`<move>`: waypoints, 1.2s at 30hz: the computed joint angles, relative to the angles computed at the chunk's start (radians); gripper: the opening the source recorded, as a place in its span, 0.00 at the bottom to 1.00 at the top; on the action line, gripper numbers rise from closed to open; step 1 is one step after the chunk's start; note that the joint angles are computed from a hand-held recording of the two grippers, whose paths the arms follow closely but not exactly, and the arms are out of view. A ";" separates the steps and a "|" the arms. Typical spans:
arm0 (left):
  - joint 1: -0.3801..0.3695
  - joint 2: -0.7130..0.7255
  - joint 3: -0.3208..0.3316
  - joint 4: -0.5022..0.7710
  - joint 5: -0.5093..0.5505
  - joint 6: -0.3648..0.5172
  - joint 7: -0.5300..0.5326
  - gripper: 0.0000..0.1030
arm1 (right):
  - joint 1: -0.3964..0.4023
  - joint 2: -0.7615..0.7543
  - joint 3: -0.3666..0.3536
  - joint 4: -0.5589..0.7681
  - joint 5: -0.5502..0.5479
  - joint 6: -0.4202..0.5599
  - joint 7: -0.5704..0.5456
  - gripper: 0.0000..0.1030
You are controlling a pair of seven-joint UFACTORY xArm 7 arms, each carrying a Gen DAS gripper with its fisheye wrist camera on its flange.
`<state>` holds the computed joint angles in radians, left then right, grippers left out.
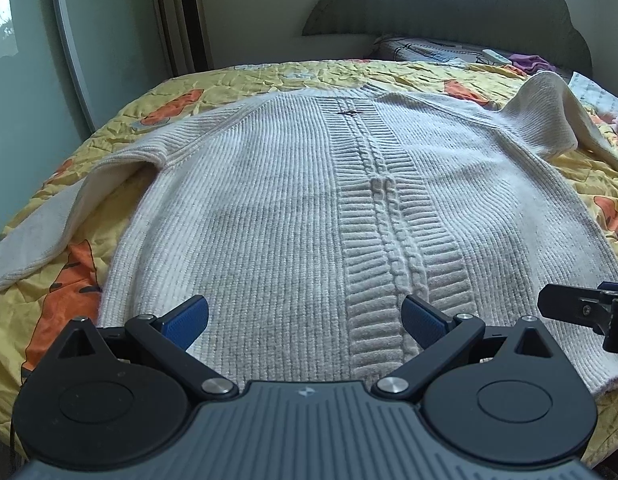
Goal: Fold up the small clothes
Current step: 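Move the right gripper toward the bunched white sweater sleeve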
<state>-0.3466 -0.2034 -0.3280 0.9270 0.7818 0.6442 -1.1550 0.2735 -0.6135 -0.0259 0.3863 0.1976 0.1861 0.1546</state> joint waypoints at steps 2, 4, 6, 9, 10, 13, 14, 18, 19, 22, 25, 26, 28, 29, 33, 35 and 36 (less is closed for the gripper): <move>-0.001 0.001 0.001 0.001 -0.005 0.000 0.006 1.00 | 0.003 0.000 -0.003 0.001 0.003 0.001 0.001 1.00; -0.003 0.003 0.001 0.001 -0.007 0.000 0.008 1.00 | 0.006 0.000 -0.007 0.000 0.006 0.000 0.000 1.00; -0.004 0.006 0.000 0.003 -0.006 0.004 0.009 1.00 | 0.008 -0.002 -0.011 -0.003 0.009 -0.003 -0.001 1.00; -0.007 0.011 -0.002 0.008 0.004 0.010 0.006 1.00 | 0.013 -0.003 -0.021 -0.007 0.016 -0.008 -0.005 1.00; -0.007 0.014 -0.004 0.011 0.012 0.012 0.003 1.00 | 0.022 -0.003 -0.032 -0.010 0.021 -0.016 -0.014 1.00; -0.013 0.030 -0.005 0.026 0.030 0.021 -0.001 1.00 | 0.086 -0.012 -0.097 -0.030 0.052 -0.085 -0.065 1.00; -0.015 0.037 -0.004 0.033 0.036 0.021 -0.002 1.00 | 0.115 -0.015 -0.127 -0.039 0.061 -0.121 -0.087 1.00; -0.023 0.071 0.003 0.066 0.099 0.007 -0.049 1.00 | 0.191 -0.005 -0.210 -0.059 0.052 -0.239 -0.148 1.00; -0.024 0.084 0.007 0.077 0.120 -0.007 -0.067 1.00 | 0.200 0.004 -0.223 -0.059 0.041 -0.260 -0.158 1.00; -0.036 0.129 0.025 0.120 0.144 -0.031 -0.098 1.00 | 0.264 0.015 -0.306 -0.062 0.006 -0.317 -0.187 1.00; -0.060 0.190 0.049 0.184 0.142 -0.027 -0.106 1.00 | 0.364 0.004 -0.441 -0.055 -0.022 -0.343 -0.211 1.00; -0.070 0.210 0.058 0.205 0.146 -0.025 -0.109 1.00 | 0.384 0.002 -0.475 -0.052 -0.030 -0.352 -0.216 1.00; -0.093 0.251 0.077 0.248 0.171 -0.027 -0.129 1.00 | 0.354 0.025 -0.481 -0.036 -0.036 -0.356 -0.208 1.00; -0.107 0.272 0.087 0.269 0.195 -0.024 -0.146 1.00 | 0.303 0.050 -0.452 -0.022 -0.035 -0.349 -0.197 1.00; -0.175 0.354 0.131 0.344 0.334 0.004 -0.221 1.00 | 0.225 0.137 -0.498 0.035 -0.068 -0.397 -0.208 1.00; -0.205 0.388 0.150 0.366 0.389 0.015 -0.236 1.00 | 0.197 0.199 -0.543 0.076 -0.093 -0.426 -0.203 1.00; -0.215 0.400 0.159 0.370 0.403 0.011 -0.239 1.00 | 0.203 0.236 -0.590 0.103 -0.109 -0.441 -0.197 1.00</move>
